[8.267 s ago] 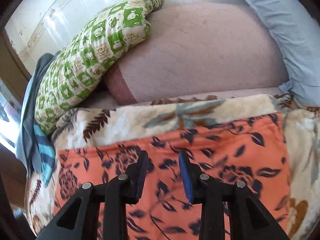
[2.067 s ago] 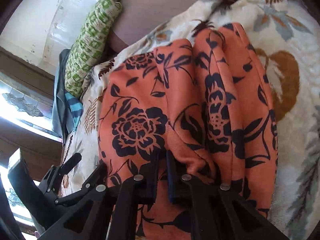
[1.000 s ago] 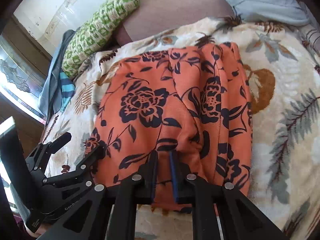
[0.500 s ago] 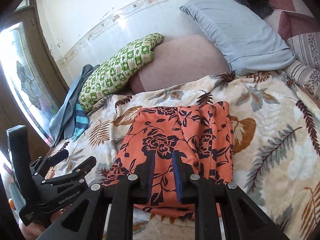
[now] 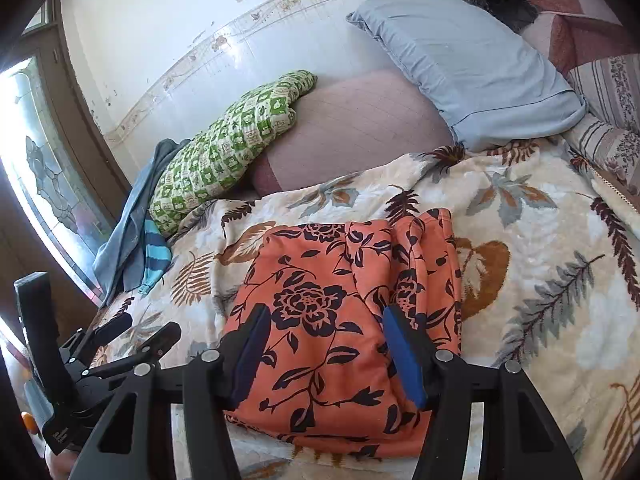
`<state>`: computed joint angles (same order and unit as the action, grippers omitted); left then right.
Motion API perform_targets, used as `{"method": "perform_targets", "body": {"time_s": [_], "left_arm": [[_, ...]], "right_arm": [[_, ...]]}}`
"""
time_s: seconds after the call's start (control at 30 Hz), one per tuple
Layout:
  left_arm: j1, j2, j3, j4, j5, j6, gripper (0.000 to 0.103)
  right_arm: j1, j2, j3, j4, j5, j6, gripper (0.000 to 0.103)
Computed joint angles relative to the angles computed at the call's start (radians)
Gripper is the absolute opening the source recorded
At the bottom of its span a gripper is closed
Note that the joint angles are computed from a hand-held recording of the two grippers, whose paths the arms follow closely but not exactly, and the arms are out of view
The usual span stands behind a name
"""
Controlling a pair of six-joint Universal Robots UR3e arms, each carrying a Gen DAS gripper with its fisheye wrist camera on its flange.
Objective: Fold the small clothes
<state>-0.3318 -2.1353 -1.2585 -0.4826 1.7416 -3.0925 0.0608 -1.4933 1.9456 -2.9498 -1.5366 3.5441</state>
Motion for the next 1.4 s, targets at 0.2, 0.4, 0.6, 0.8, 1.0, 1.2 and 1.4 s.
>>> {"method": "perform_targets", "body": {"time_s": [0.2, 0.4, 0.6, 0.8, 1.0, 1.2, 1.4], "left_arm": [[0.020, -0.020, 0.007, -0.010, -0.041, -0.004, 0.085], [0.026, -0.054, 0.045, -0.019, -0.040, -0.020, 0.085], [0.035, -0.077, 0.074, -0.019, -0.053, -0.013, 0.085], [0.048, -0.087, 0.089, -0.025, -0.072, -0.017, 0.085], [0.057, -0.087, 0.087, -0.019, -0.083, -0.022, 0.085], [0.061, -0.089, 0.088, -0.018, -0.086, -0.022, 0.085], [0.052, -0.116, 0.108, -0.029, -0.071, -0.012, 0.085]], "right_arm": [[-0.004, 0.025, -0.026, 0.037, 0.000, -0.009, 0.062], [-0.015, 0.054, -0.041, 0.044, 0.008, -0.024, 0.062], [-0.016, 0.097, -0.092, 0.060, 0.008, -0.036, 0.043], [0.013, 0.167, -0.170, 0.080, -0.005, -0.051, 0.038], [0.041, 0.221, -0.226, 0.103, -0.008, -0.055, 0.038], [0.053, 0.253, -0.255, 0.116, 0.000, -0.053, 0.038], [0.057, 0.302, -0.312, 0.195, 0.017, -0.058, 0.038]]}}
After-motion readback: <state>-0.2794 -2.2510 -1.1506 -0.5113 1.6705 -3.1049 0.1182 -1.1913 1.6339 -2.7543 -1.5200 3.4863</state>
